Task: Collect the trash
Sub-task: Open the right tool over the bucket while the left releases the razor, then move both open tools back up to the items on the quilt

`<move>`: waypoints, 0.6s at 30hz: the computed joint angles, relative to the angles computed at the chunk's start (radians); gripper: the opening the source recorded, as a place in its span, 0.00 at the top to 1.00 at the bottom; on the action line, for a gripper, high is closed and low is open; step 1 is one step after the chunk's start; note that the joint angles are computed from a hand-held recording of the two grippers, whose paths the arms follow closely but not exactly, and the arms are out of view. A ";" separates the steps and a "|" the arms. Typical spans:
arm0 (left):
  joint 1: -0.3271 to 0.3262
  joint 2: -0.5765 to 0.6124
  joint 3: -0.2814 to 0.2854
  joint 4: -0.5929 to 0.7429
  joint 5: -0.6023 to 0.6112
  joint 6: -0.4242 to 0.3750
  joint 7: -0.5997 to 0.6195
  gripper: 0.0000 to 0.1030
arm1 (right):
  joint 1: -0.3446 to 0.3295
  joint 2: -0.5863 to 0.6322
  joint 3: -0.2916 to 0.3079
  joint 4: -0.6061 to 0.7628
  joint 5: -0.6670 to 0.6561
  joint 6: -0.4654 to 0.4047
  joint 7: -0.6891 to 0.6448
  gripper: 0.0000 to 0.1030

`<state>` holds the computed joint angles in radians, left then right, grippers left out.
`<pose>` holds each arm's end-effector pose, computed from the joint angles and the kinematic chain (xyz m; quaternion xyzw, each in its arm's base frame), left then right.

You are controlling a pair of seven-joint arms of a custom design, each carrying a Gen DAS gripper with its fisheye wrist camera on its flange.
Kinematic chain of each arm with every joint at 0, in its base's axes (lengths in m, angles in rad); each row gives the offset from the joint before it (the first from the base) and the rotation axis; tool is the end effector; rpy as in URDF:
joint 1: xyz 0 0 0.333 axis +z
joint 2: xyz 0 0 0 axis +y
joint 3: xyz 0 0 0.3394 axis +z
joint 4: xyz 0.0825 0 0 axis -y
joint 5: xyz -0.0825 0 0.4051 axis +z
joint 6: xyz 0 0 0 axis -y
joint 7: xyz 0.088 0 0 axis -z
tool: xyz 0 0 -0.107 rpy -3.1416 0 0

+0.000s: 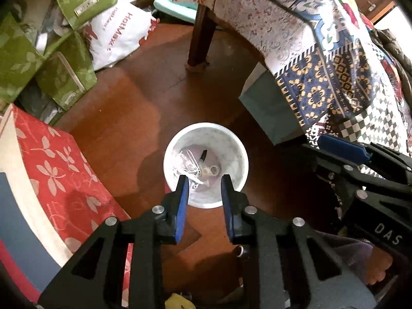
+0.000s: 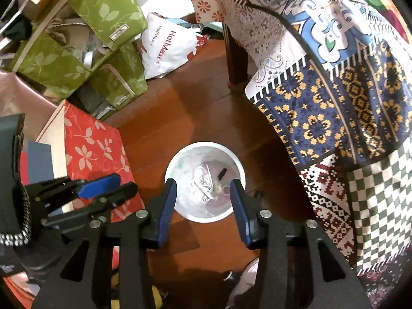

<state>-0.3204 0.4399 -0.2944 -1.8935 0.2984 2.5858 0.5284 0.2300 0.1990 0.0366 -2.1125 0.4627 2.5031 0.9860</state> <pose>0.5622 -0.3842 0.3147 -0.7783 0.6113 -0.1404 0.0296 0.5883 0.1569 0.3481 -0.8462 0.5008 0.0171 0.1816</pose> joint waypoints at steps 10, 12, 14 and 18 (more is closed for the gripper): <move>-0.067 -0.136 0.032 -0.036 0.137 -0.007 -0.134 0.77 | -0.032 -0.176 -0.007 -0.122 0.098 0.049 -0.116 0.62; -0.085 -0.164 0.035 -0.033 0.181 -0.017 -0.169 0.77 | -0.037 -0.221 -0.011 -0.149 0.123 0.065 -0.145 0.62; -0.098 -0.185 0.035 -0.026 0.218 -0.031 -0.195 0.77 | -0.042 -0.272 -0.017 -0.178 0.151 0.085 -0.180 0.62; -0.131 -0.232 0.033 -0.007 0.318 -0.066 -0.265 0.77 | -0.045 -0.383 -0.038 -0.235 0.226 0.125 -0.259 0.62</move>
<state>-0.4515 0.2082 -0.2617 -1.9007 0.6161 2.5202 0.2636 0.1851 -0.1845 -0.0019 -2.3473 0.6887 2.6282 0.7268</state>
